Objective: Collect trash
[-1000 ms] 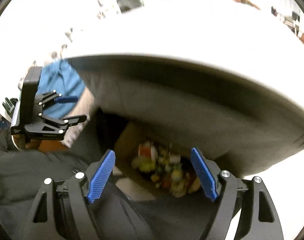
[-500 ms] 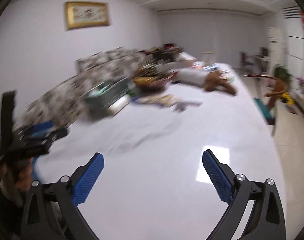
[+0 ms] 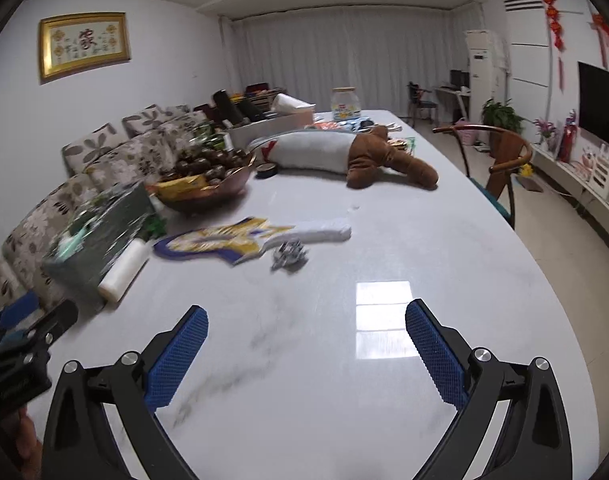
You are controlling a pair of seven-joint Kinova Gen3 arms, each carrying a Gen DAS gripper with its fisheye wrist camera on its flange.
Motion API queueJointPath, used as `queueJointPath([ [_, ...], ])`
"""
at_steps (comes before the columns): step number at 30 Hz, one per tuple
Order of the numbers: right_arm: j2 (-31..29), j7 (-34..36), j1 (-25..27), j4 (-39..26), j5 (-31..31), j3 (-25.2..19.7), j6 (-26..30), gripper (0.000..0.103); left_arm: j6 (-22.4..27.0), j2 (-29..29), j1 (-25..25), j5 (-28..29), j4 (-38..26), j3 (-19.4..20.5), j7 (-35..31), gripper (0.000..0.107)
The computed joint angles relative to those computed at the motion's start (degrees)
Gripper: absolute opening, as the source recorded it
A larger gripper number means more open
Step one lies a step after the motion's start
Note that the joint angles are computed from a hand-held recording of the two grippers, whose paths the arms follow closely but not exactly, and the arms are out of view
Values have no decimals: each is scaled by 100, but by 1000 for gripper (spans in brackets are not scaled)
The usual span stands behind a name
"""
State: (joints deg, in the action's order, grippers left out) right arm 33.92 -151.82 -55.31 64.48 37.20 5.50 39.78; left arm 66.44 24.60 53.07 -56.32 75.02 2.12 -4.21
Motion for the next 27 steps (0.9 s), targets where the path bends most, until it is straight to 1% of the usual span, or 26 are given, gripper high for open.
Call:
queueJointPath([
  [3,371,266,-7,-651,15,40,423,98,-322,81,-238,116,-98,-33,-56,91],
  [5,525,300,-100,-832,147,162,491,98,-390,173,-311,163,-218,-99,-127,91],
  [8,522,-73,-423,-588,578,486,415,98,-394,253,-299,160,-303,-215,-205,91],
  [10,473,-293,-532,-403,817,559,339,98,-440,239,-253,83,-214,-286,-138,91],
  [12,427,-391,-533,-277,930,510,304,98,-565,182,-234,-12,-46,-317,-15,93],
  [14,332,-492,-469,-83,965,419,126,98,-632,158,-247,-51,92,-317,102,93],
  [17,254,-467,-320,36,847,237,-42,98,-734,155,-472,319,100,-145,-205,93],
  [18,242,-451,-287,49,797,198,-82,98,-695,180,-473,336,77,-127,-253,93],
  [19,230,-410,-245,61,737,152,-131,98,-564,253,-370,323,-4,-216,-295,93],
  [20,222,-350,-207,68,672,108,-176,98,-482,292,-327,271,-45,-220,-320,93],
  [23,263,50,-70,-64,360,-82,-125,98,-537,274,-240,202,7,-235,-353,93],
  [27,313,253,-80,-146,130,-46,-85,98,-530,275,-209,230,20,-230,-351,93],
])
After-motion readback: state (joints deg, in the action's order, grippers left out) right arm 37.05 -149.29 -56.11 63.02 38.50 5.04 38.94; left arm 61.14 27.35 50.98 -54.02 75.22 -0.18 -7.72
